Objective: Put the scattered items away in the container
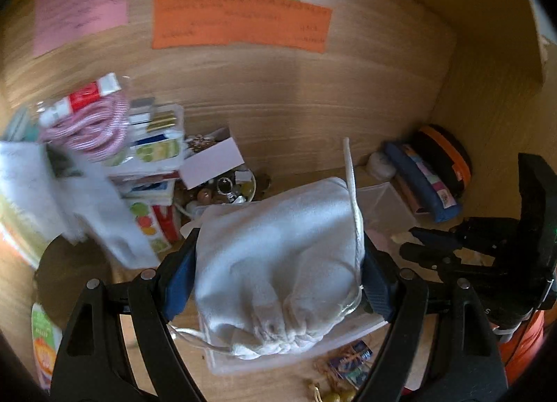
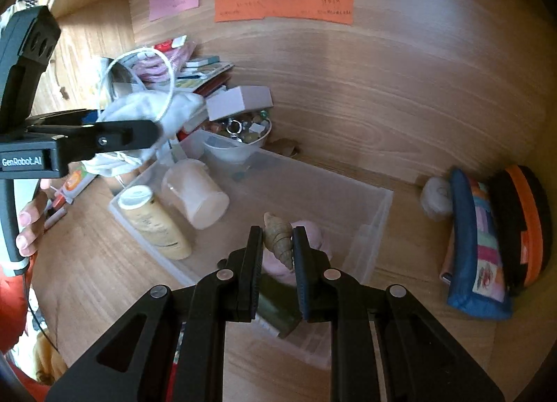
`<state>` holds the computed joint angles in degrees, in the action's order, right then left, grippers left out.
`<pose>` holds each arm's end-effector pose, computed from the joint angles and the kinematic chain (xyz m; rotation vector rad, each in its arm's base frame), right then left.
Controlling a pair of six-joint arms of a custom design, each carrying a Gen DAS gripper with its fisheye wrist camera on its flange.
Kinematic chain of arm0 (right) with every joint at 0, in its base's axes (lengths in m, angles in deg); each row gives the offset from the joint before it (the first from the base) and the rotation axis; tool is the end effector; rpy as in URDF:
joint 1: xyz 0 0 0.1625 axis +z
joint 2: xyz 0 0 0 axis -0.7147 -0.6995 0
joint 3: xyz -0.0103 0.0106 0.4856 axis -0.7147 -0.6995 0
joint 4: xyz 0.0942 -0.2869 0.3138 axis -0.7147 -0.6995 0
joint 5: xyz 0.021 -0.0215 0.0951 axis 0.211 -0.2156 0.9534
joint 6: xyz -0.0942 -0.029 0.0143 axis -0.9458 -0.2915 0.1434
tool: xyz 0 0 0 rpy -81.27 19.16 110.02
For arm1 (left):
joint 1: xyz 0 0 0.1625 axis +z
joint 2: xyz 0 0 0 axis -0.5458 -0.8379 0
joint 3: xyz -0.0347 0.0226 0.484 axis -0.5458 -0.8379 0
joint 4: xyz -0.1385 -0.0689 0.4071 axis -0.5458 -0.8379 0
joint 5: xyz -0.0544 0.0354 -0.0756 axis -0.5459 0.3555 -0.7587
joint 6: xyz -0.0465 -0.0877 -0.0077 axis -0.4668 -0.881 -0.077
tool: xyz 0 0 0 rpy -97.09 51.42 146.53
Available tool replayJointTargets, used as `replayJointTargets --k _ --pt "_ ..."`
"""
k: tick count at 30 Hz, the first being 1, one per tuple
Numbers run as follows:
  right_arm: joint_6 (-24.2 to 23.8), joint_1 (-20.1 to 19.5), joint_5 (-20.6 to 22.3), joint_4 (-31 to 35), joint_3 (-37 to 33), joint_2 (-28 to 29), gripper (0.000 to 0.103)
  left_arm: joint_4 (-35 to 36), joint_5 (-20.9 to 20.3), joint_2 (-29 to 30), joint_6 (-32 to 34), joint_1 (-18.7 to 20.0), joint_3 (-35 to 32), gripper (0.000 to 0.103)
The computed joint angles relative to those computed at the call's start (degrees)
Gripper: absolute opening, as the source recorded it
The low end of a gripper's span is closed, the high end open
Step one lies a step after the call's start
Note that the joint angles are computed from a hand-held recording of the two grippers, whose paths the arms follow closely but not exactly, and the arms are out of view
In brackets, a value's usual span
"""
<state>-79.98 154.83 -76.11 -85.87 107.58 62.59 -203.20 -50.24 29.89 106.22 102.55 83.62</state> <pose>0.3946 -0.8030 0.0608 1.4111 -2.3827 0.4765 -0.0871 -0.7674 0.3280 0.5605 2.3876 -0.9095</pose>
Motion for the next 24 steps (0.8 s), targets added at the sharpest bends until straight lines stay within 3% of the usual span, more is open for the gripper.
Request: replayJointTargets --k 6,16,24 --pt "1.6 -0.5 -0.7 5.2 -6.8 3.5 0.015 7.3 -2.2 3.5 -0.2 1.5 -5.9 0.082" --pt "2.5 -0.4 -3.6 12.1 -17.2 9.3 0.015 13.2 -4.3 6.6 -0.7 2.9 -10.7 0.082" --pt "1.0 0.4 -6.9 14.9 -21.0 12.1 0.015 16.7 -3.0 6.9 -3.0 3.8 -12.3 0.082"
